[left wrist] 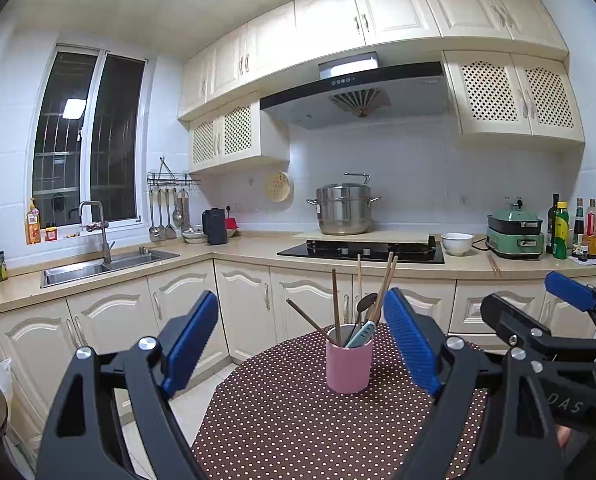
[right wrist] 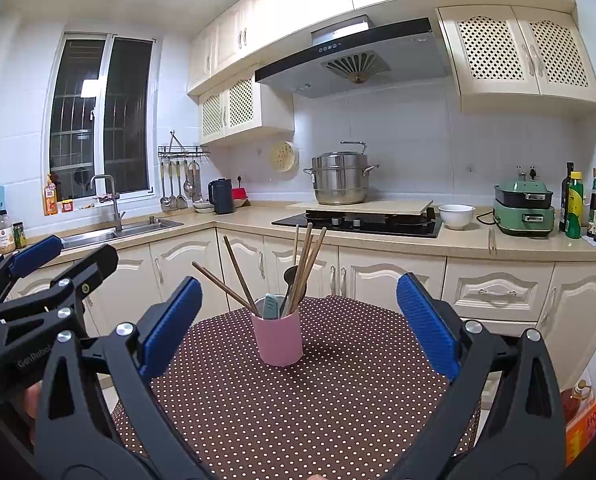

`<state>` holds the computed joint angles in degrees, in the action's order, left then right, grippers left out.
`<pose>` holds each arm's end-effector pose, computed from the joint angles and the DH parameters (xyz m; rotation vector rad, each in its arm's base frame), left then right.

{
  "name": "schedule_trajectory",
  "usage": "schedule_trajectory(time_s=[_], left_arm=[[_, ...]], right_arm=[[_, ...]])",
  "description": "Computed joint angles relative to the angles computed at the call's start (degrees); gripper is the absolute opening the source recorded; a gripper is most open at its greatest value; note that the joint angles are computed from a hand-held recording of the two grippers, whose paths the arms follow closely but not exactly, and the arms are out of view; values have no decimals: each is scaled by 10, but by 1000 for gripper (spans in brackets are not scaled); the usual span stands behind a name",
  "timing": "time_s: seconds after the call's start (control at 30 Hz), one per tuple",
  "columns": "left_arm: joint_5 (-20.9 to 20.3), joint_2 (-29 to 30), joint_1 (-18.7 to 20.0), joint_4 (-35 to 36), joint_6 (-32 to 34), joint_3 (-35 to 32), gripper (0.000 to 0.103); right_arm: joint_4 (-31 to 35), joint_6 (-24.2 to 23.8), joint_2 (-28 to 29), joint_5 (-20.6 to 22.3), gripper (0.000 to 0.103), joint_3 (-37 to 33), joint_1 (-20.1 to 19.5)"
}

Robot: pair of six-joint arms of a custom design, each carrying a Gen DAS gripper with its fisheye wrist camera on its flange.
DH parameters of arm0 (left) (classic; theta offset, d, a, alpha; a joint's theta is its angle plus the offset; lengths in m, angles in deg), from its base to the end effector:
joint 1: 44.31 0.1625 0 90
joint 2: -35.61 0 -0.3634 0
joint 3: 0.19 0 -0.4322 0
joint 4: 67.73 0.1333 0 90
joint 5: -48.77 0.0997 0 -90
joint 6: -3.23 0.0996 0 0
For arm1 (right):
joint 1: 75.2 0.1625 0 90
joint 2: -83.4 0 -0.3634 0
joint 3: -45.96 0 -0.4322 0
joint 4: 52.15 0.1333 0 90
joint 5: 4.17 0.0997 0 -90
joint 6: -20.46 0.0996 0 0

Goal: Organize utensils

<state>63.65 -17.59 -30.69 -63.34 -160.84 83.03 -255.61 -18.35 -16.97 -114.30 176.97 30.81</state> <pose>-0.4870 -0.3542 0.1405 0.8282 1.8523 -1.5844 0.2087 -0.3684 0.3869 0.6438 -1.9226 1.6615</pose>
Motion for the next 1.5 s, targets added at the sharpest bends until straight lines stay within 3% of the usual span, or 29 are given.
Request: schedule_trajectory(time_s=[1.5], left_arm=[[3,5,6,24,-21,-7,83]], right_arm=[[13,9,5,-1,96,-6,-6]])
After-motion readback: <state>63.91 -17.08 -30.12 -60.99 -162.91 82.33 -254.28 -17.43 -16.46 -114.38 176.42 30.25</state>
